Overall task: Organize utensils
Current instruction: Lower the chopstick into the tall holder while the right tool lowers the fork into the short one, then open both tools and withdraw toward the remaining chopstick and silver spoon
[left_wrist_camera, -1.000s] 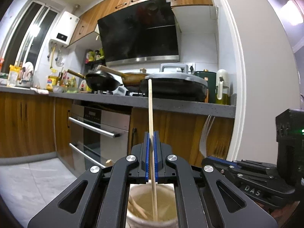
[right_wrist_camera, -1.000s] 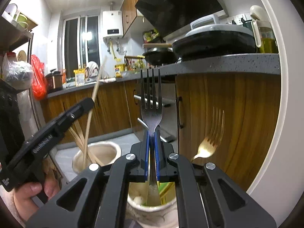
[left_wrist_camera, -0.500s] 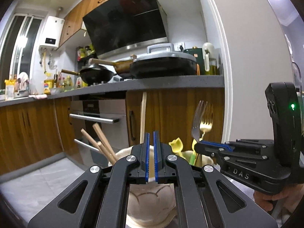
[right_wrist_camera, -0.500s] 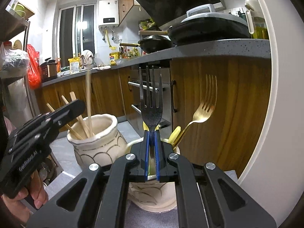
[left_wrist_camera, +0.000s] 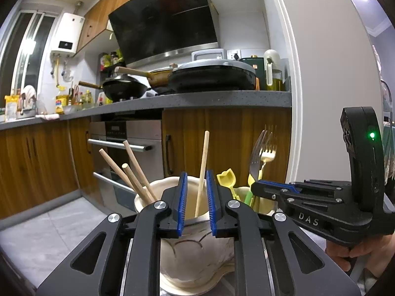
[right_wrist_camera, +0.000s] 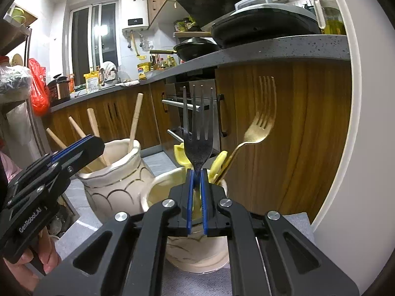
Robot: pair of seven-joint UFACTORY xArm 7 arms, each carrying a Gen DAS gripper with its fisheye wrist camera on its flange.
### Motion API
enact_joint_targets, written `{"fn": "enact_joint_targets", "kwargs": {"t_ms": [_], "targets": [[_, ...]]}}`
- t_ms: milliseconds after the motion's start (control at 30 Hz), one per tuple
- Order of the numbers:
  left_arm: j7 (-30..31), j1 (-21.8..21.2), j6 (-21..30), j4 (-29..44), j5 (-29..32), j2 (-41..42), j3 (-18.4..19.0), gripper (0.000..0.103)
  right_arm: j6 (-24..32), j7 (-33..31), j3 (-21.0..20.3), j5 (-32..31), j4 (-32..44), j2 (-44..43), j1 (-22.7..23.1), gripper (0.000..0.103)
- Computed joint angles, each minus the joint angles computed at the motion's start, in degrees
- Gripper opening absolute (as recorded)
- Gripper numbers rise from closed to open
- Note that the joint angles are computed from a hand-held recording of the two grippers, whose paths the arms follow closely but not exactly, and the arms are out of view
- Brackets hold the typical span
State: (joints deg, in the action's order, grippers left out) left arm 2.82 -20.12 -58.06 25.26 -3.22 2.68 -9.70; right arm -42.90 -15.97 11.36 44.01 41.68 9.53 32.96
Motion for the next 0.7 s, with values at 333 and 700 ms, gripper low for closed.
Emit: {"fn": "enact_joint_targets", "kwargs": {"t_ms": [333, 700], "targets": [[0.67, -0.2, -1.06, 0.11, -0.56, 0.69, -0.09, 0.029, 0.43, 1.06, 0.06, 0.18, -0.35, -0.37, -0.1, 0.025], [3.76, -2.72, -7.29, -2.67, -6.49, -0.41, -1.61, 0.051, -3.68, 1.03, 2.28, 4.43, -6.07, -5.32, 0.91, 0.053]]}}
